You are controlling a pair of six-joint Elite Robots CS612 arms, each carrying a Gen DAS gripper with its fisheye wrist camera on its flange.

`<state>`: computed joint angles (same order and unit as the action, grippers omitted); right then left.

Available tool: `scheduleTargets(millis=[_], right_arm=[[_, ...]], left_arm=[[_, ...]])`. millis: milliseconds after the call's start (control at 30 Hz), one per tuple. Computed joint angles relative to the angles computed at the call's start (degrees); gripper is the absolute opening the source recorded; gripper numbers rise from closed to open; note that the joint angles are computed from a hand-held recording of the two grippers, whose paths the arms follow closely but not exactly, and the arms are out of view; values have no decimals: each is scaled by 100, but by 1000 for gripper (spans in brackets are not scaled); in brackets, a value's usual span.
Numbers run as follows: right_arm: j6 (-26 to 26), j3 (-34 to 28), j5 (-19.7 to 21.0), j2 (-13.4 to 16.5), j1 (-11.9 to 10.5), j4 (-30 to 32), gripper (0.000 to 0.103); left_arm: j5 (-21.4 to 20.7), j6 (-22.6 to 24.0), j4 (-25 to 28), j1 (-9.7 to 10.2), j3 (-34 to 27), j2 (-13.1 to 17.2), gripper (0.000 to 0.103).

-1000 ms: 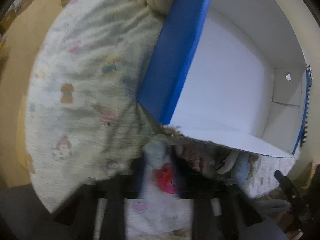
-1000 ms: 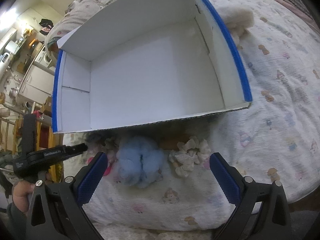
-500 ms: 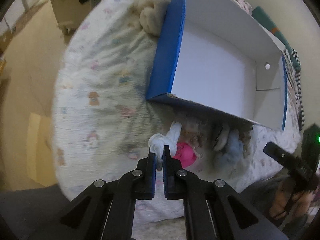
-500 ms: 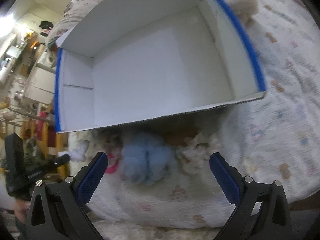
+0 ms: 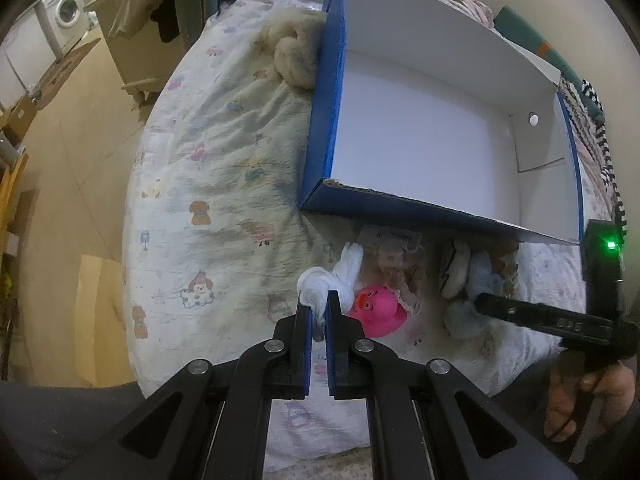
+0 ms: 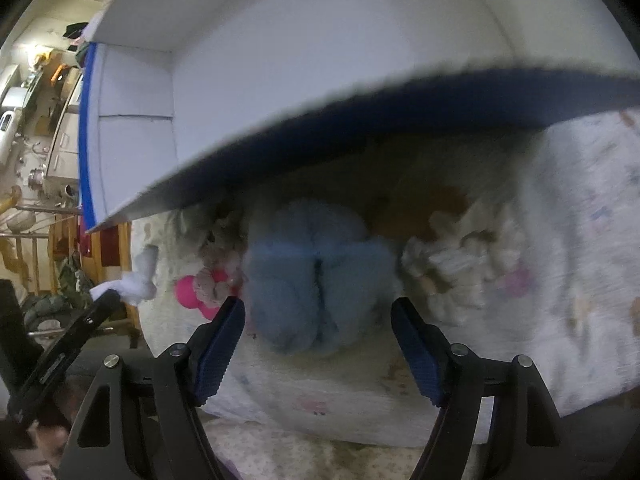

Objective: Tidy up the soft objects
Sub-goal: 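Close the left tool on the white sock while the right tool grasps the blue fluffy item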

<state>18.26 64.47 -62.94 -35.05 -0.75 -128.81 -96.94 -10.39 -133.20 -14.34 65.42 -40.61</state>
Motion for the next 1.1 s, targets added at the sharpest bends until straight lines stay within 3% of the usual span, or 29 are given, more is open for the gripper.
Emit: scheduleTargets(millis=[33,67,100,167,233,433,633,900,1100], right_arm=[[4,-24,-42,24,17,30,73],[-13,-45,-61,45,30,50,48],[-30,-45,-5,57,29,28,35],[-102,31,-47,8,41,-143,21],[-264,193,-128,-103,60,-446,20],[-408,810,140,-491,47,-1139,20],[-399,1043,277,-640,33,-1377,20],[-419,1390,640,-871,-54,-1882,20],[-243,1555,683,-1012,-130,-2863,20]], left_arm=[[-8,5,-8,-1,1,1,5],[-23,8,-4,-1,-2,5,5],[-23,17,-1,-2,-4,7,5],[33,24,-22,-11,10,6,5],[84,26,-37,-13,28,1,5],[227,13,-133,-4,130,-40,5],[377,89,-299,-35,323,-141,5],[680,-61,-1269,-74,973,-563,5],[703,-57,-2011,-75,1114,-722,5]])
